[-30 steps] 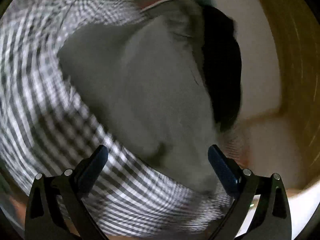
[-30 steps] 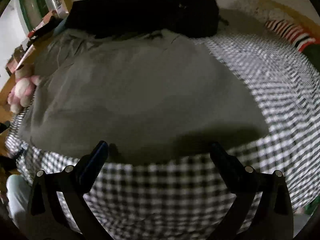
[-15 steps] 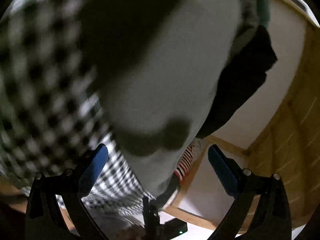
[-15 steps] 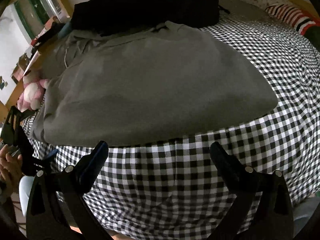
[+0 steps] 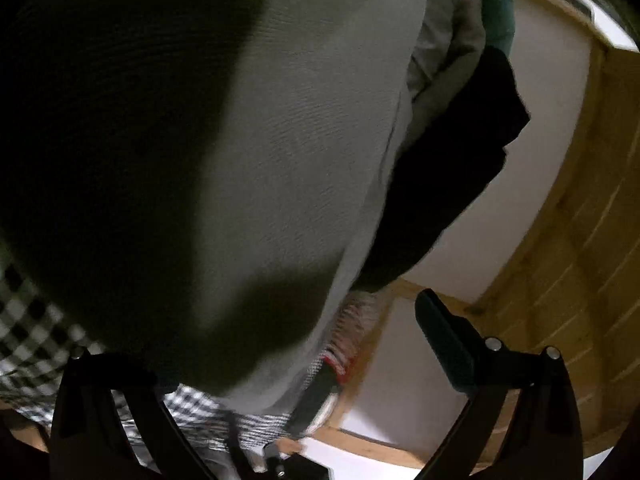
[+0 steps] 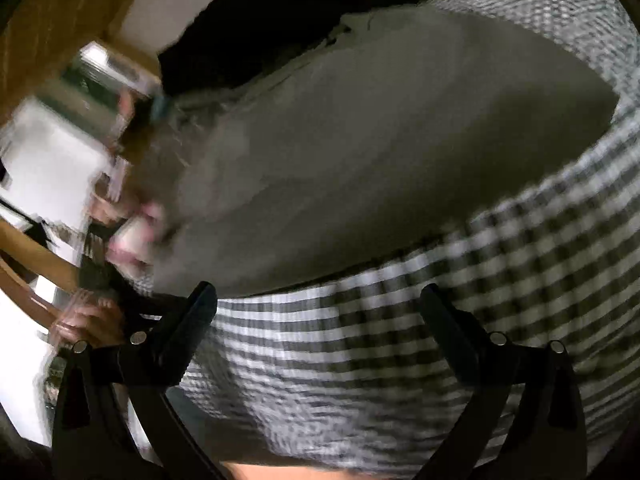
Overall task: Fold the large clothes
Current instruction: 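Grip the hoodie edge with both tools and lift it off the bed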
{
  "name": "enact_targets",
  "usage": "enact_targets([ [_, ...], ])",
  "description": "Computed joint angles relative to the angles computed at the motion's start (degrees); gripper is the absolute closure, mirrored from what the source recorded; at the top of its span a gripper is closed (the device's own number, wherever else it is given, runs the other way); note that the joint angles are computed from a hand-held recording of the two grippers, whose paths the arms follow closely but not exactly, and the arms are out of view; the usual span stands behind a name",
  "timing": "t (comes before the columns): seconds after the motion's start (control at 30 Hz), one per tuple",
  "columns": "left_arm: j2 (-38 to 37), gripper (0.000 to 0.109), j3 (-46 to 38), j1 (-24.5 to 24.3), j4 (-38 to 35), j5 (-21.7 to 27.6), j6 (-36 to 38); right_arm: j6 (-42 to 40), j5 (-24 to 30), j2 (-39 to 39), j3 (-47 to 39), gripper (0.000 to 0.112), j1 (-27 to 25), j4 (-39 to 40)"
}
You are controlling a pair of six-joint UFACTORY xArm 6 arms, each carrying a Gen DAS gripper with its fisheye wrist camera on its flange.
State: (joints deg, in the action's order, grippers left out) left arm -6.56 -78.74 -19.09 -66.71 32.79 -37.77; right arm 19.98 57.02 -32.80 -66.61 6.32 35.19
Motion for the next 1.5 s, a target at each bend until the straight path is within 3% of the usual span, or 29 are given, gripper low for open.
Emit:
enact_targets([
  [0.07, 1.21, 0.025, -1.33, 0.69, -0.91, 0.52, 0.04, 0.74, -1.85, -1.04, 2.91, 0.013, 0.00, 7.77],
  [0.2, 1.38, 0.062, -1.59, 1.34, 1.63, 2.26, -1.80, 4.14, -9.95, -4.02, 8.73, 0.013, 2.32, 13.76],
  [0.4, 0.92, 0.067, -0.89, 1.41, -0.04, 2.11, 1.37, 7.78, -20.27, -3.02, 12.29, 0.012, 1.08, 22.83],
  [0.47, 1.28, 0.068, -1.32, 1.44, -0.41, 2.04, 2.12, 9.71, -20.61, 0.10, 9.93, 0.012, 0.26, 23.04],
  [0.57, 0.56, 0.070, -0.47, 1.52, -1.38, 1.92, 3.60, 5.69, -26.38, 3.40, 6.50, 0.012, 1.00, 26.03],
  [0.7, 0.27, 0.070, -0.15, 1.49, -1.23, 1.89, 4.34, 12.44, -25.70, 7.55, 3.60, 0.012, -0.29, 23.50],
  [0.73, 0.36, 0.070, -0.30, 1.42, -0.62, 1.71, 4.20, 11.29, -26.59, 8.60, 2.27, 0.014, -0.24, 25.39],
  [0.77, -0.03, 0.070, 0.17, 1.26, 0.24, 1.21, 3.91, 9.80, -27.36, 9.03, 1.22, 0.029, -0.28, 27.04],
  [0.83, -0.78, 0.067, 1.32, 0.77, 0.91, -0.69, 4.02, 7.85, -26.87, 9.15, -1.19, 0.087, -0.95, 25.89],
  [0.97, -3.47, 0.043, 6.51, -0.96, -3.18, -7.33, 6.75, 9.73, -20.31, 10.73, -2.88, 0.085, -3.51, 19.88],
  [1.0, -4.54, 0.031, 8.29, -1.95, -3.66, -11.18, 6.54, 10.56, -18.15, 10.96, -2.45, 0.077, -4.35, 20.17],
  [1.03, -5.18, 0.028, 9.37, -2.96, -3.47, -15.23, 6.14, 10.45, -16.93, 10.66, -1.11, 0.063, -4.97, 22.50],
  [1.07, -5.40, 0.021, 9.62, -3.30, -4.49, -17.20, 7.41, 9.83, -17.84, 9.89, 0.47, 0.058, -4.80, 24.71],
  [1.1, -4.68, 0.014, 8.74, -3.20, -4.81, -16.77, 8.65, 8.58, -19.92, 9.56, 1.43, 0.057, -3.69, 26.33],
  [1.17, -2.68, 0.012, 6.12, -1.72, 1.56, -12.39, 5.02, 8.39, -21.41, 9.80, 1.00, 0.058, -2.92, 24.66],
  [1.2, -1.54, 0.012, 4.46, -0.78, 5.51, -9.75, 1.61, 9.17, -22.36, 9.91, 0.93, 0.072, -2.65, 24.41],
  [1.27, -0.20, 0.019, 1.87, 0.82, 7.21, -5.85, -1.07, 10.33, -24.33, 9.82, 0.43, 0.083, -2.55, 24.19],
  [1.33, 0.60, 0.056, -0.89, 2.92, 10.92, 0.72, -2.52, 8.48, -25.11, 9.25, -0.60, 0.088, -2.67, 23.83],
  [1.5, -1.60, 0.071, 0.73, 3.22, 7.18, 0.52, 2.35, 5.35, -25.70, 8.80, -1.57, 0.089, -3.51, 29.20],
])
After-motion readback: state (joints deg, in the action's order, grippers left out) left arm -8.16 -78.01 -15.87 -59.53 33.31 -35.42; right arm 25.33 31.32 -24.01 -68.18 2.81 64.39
